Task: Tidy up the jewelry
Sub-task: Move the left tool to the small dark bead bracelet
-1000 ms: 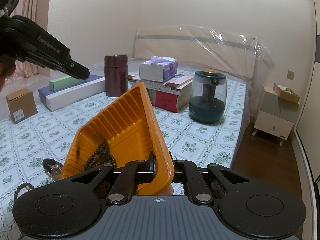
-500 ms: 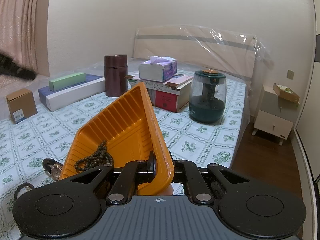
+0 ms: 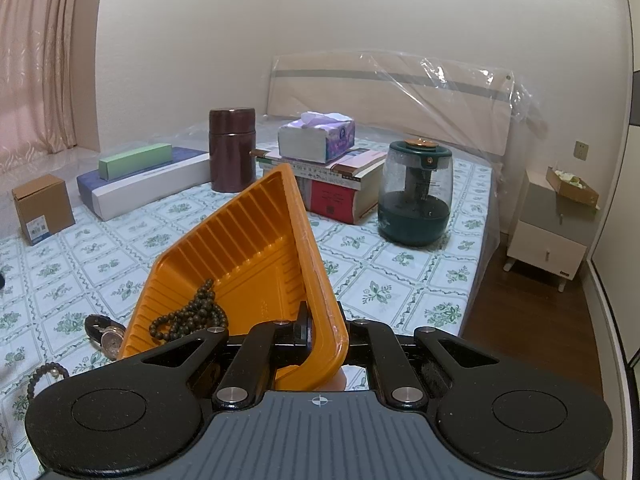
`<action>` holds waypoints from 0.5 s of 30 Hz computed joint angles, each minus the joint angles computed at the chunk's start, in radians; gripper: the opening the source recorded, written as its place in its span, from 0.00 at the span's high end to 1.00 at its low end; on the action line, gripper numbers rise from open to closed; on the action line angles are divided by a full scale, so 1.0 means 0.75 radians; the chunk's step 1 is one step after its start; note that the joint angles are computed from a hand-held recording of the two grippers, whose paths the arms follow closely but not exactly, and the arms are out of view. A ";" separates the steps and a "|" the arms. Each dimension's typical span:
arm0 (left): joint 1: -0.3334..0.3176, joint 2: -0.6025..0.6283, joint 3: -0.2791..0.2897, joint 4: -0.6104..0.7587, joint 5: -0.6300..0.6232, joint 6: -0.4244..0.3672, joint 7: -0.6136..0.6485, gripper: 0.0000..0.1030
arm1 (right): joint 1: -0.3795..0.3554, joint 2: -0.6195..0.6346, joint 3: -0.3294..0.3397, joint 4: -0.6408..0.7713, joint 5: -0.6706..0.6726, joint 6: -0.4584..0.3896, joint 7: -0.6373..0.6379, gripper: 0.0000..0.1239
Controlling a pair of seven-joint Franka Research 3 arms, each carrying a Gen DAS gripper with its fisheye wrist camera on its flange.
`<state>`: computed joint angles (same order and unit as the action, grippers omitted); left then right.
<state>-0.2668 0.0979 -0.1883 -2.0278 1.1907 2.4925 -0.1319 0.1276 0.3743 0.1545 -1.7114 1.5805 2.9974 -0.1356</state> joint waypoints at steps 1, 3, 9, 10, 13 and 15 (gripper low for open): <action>-0.002 0.001 -0.003 -0.011 -0.013 -0.003 -0.001 0.80 | 0.000 0.000 0.000 0.000 0.000 0.000 0.000 0.94; -0.007 0.003 -0.007 -0.036 -0.027 0.002 -0.012 0.80 | 0.000 0.000 0.000 0.000 0.002 0.001 -0.001 0.94; -0.029 0.047 -0.011 -0.054 -0.063 0.018 -0.051 0.80 | -0.002 -0.006 0.001 -0.009 -0.001 0.002 -0.001 0.94; -0.034 0.056 -0.009 -0.053 -0.064 0.019 -0.053 0.80 | -0.002 -0.008 0.001 -0.013 0.002 0.003 -0.004 0.94; -0.044 0.081 -0.002 -0.046 -0.079 0.031 -0.052 0.80 | 0.000 -0.010 -0.002 -0.015 0.009 0.002 -0.012 0.94; -0.051 0.094 0.003 -0.040 -0.086 0.035 -0.051 0.80 | 0.001 -0.010 -0.004 -0.016 0.010 0.001 -0.012 0.94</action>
<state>-0.3053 0.1687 -0.1864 -2.0575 1.1259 2.5186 -0.1700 0.1285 0.3667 0.1512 -1.7231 1.5877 2.9982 -0.1443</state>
